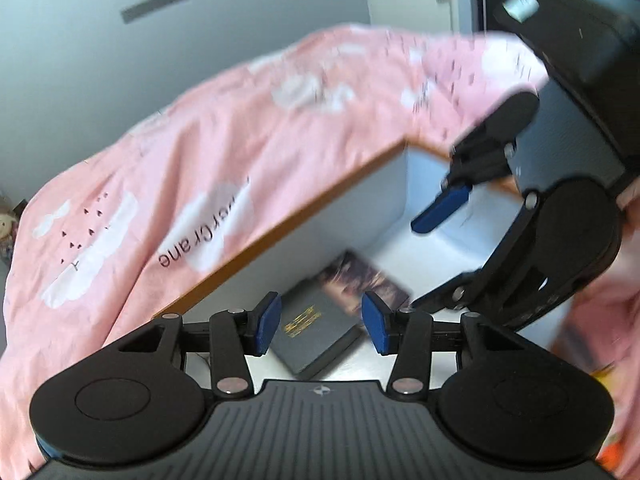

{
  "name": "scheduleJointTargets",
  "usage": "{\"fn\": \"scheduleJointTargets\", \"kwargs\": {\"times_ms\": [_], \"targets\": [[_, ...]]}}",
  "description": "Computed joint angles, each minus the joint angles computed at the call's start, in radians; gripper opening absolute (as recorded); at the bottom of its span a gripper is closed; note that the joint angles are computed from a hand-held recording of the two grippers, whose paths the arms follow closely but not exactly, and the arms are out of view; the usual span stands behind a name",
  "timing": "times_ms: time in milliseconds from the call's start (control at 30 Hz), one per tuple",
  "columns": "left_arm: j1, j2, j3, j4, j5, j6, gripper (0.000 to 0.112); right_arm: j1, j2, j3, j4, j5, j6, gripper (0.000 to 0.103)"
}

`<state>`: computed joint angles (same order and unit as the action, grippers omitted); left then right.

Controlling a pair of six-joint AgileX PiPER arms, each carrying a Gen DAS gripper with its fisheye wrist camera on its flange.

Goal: Organize objects
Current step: 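Move both grippers back toward the remaining plush toys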

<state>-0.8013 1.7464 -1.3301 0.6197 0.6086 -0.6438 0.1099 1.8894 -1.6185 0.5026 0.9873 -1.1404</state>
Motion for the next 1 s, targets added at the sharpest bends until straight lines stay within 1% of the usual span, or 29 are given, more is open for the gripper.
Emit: {"fn": "scheduleJointTargets", "kwargs": {"times_ms": [67, 100, 133, 167, 200, 233, 267, 300, 333, 367, 400, 433, 467, 500, 567, 600, 667, 700, 733, 833, 867, 933, 1000], "targets": [[-0.044, -0.071, 0.057, 0.062, -0.002, -0.135, 0.057, -0.006, -0.102, 0.125, 0.066, -0.045, -0.006, 0.064], [-0.051, -0.09, 0.072, 0.08, -0.006, -0.178, 0.06, -0.022, -0.148, 0.175, 0.113, -0.052, -0.024, 0.069], [-0.069, -0.133, 0.099, 0.086, 0.009, -0.212, 0.063, -0.042, -0.197, 0.236, 0.173, -0.059, -0.054, 0.072], [-0.099, -0.146, 0.094, 0.082, 0.058, -0.267, 0.064, -0.068, -0.243, 0.293, 0.237, -0.064, -0.091, 0.074], [-0.117, -0.12, 0.068, 0.079, 0.067, -0.283, 0.064, -0.087, -0.296, 0.36, 0.291, -0.07, -0.123, 0.074], [-0.148, -0.124, 0.067, 0.077, 0.102, -0.336, 0.064, -0.112, -0.331, 0.408, 0.349, -0.066, -0.161, 0.074], [-0.169, -0.122, 0.074, 0.078, 0.109, -0.378, 0.064, -0.115, -0.377, 0.463, 0.383, -0.073, -0.172, 0.074], [-0.195, -0.127, 0.05, 0.052, 0.156, -0.395, 0.063, -0.125, -0.405, 0.509, 0.418, -0.081, -0.197, 0.074], [-0.211, -0.125, 0.065, 0.057, 0.171, -0.446, 0.062, -0.141, -0.453, 0.56, 0.442, -0.08, -0.211, 0.074], [-0.222, -0.121, 0.094, 0.072, 0.164, -0.513, 0.059, -0.16, -0.487, 0.598, 0.45, -0.08, -0.225, 0.073], [-0.237, -0.108, 0.132, 0.095, 0.143, -0.592, 0.052, -0.184, -0.514, 0.626, 0.446, -0.066, -0.237, 0.069], [-0.263, -0.136, 0.158, 0.079, 0.162, -0.631, 0.047, -0.195, -0.529, 0.657, 0.44, -0.069, -0.246, 0.064], [-0.281, -0.148, 0.193, 0.066, 0.14, -0.685, 0.046, -0.205, -0.553, 0.689, 0.427, -0.07, -0.236, 0.054], [-0.285, -0.154, 0.223, 0.051, 0.105, -0.725, 0.046, -0.211, -0.569, 0.716, 0.419, -0.074, -0.223, 0.047], [-0.303, -0.145, 0.264, 0.061, 0.06, -0.832, 0.046, -0.24, -0.62, 0.787, 0.41, -0.073, -0.229, 0.042], [-0.318, -0.133, 0.273, 0.073, 0.055, -0.886, 0.046, -0.23, -0.634, 0.82, 0.408, -0.104, -0.232, 0.039], [-0.357, -0.114, 0.286, 0.124, 0.055, -0.981, 0.046, -0.217, -0.65, 0.883, 0.416, -0.172, -0.247, 0.037], [-0.375, -0.102, 0.287, 0.143, 0.057, -1.001, 0.046, -0.213, -0.657, 0.911, 0.42, -0.2, -0.247, 0.037], [-0.391, -0.095, 0.284, 0.158, 0.066, -1.003, 0.046, -0.191, -0.633, 0.925, 0.434, -0.242, -0.245, 0.037], [-0.431, -0.054, 0.251, 0.221, 0.108, -1.005, 0.05, -0.199, -0.642, 0.974, 0.427, -0.267, -0.236, 0.037], [-0.438, -0.036, 0.233, 0.224, 0.117, -0.984, 0.05, -0.22, -0.664, 0.991, 0.41, -0.252, -0.233, 0.037], [-0.446, -0.009, 0.205, 0.223, 0.151, -0.958, 0.049, -0.227, -0.668, 1.01, 0.399, -0.252, -0.231, 0.035], [-0.444, 0.012, 0.189, 0.204, 0.168, -0.935, 0.049, -0.235, -0.667, 1.016, 0.395, -0.253, -0.227, 0.034]]}}
